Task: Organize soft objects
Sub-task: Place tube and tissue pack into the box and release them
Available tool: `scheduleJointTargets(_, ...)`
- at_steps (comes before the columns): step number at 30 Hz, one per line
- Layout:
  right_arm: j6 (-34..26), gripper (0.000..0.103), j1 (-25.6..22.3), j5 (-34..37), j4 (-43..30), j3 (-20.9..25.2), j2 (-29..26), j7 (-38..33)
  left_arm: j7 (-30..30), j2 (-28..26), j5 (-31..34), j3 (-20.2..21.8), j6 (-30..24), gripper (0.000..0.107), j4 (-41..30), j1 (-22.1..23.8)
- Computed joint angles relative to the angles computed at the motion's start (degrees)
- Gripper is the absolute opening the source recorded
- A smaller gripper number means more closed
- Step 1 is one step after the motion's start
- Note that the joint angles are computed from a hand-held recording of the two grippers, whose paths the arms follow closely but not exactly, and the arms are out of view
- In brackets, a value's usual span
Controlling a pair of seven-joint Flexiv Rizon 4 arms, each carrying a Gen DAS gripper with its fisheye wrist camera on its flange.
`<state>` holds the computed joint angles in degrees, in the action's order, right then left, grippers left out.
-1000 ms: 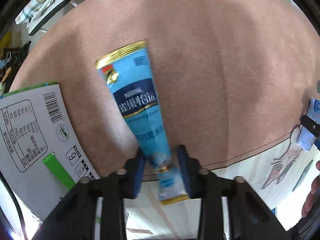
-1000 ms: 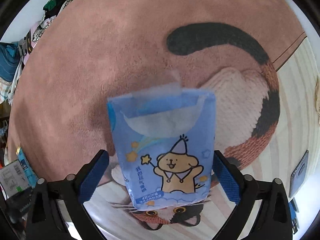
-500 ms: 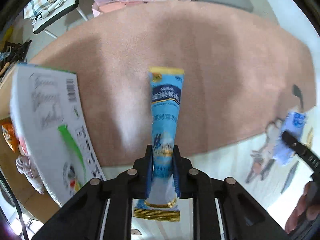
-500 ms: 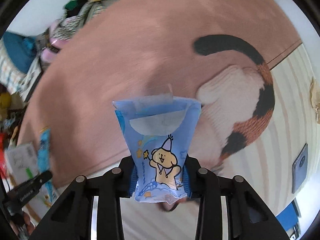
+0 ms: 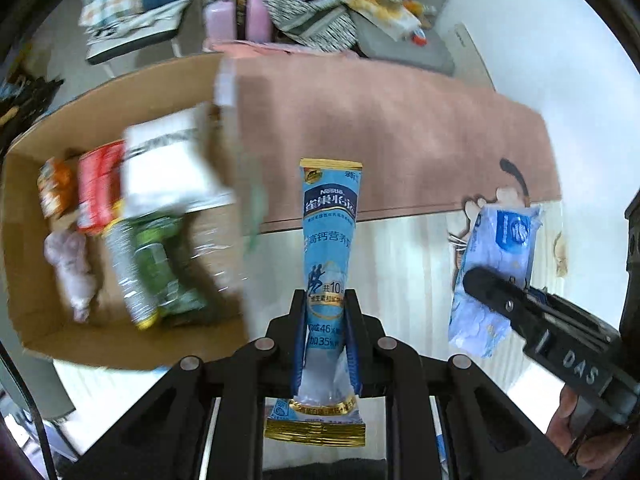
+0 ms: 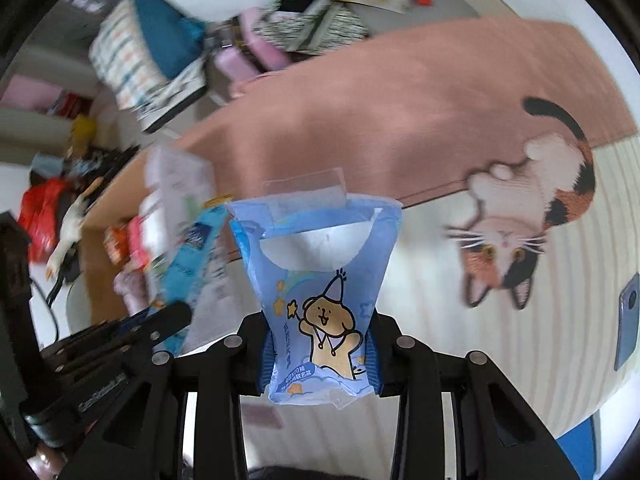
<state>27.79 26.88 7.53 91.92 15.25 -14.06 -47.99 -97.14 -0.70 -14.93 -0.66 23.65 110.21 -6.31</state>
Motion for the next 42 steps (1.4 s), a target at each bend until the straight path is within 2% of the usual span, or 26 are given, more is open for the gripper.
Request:
scheduleJointTargets(4,-1.69,0.038,5.12,-3.15,-6.39,1.63,-2.86,1.10,1.65,4.17,2.36,2.87,-1.54,0.015,1.37,2.73)
scheduleJointTargets(7,-3.36,0.038,9.60,-6.58,-12.37,1.79,-7.24,2.15,2.89,6.82,6.60,5.20,-3.81,0.015,1.52,6.19)
scheduleJointTargets(10,-6.45,0.038,13.84,-9.91,-19.21,1.14,-12.88,3.07,3.74,7.19,10.68,6.68,-5.02,0.015,1.61,9.67)
scheduleJointTargets(12,-9.24,0.038,16.32,-11.30,-24.13,0.59,-17.25,3.31,4.06,5.87,13.14,7.67,-5.65,0.015,1.40,12.18)
scheduleJointTargets(18,-16.85,0.038,21.54,-14.32,-33.67,-1.50,-25.87,2.54,5.90,0.30,15.77,9.35,-7.40,0.015,1.13,17.13)
scheduleJointTargets(25,-24.83,0.040,24.36,-16.19,-40.61,-3.61,-32.16,0.88,7.72,-4.16,16.46,9.28,-9.15,0.016,1.54,18.28)
scheduleJointTargets(27,-27.38,0.048,25.03,-16.62,-42.41,-4.15,-33.38,0.22,7.22,-4.90,15.67,9.40,-10.25,0.021,1.45,18.45)
scheduleJointTargets(29,-26.35,0.082,25.24,-16.72,-41.26,-4.50,-32.76,0.59,7.01,-4.55,14.74,9.70,-10.00,0.026,2.13,18.62)
scheduleJointTargets(30,-25.75,0.087,24.98,-16.23,-40.89,-4.31,-32.55,0.67,7.00,-3.93,14.58,9.76,-9.23,0.029,2.74,18.53)
scheduleJointTargets(31,-25.01,0.090,24.64,-15.52,-40.44,-4.04,-32.17,1.00,6.79,-3.39,14.84,9.82,-8.47,0.032,3.21,18.44)
scheduleJointTargets(33,-24.32,0.090,24.42,-15.14,-39.81,-3.96,-31.48,1.58,6.61,-2.41,15.02,9.78,-7.56,0.045,3.78,18.28)
scheduleJointTargets(36,-23.03,0.090,24.18,-14.88,-38.98,-3.88,-30.60,2.73,6.32,-0.94,14.78,9.78,-6.68,0.058,4.55,18.26)
scheduleJointTargets(42,-21.42,0.091,23.87,-14.32,-37.51,-3.28,-29.32,3.94,5.50,3.10,14.76,9.08,-4.67,0.071,6.26,17.25)
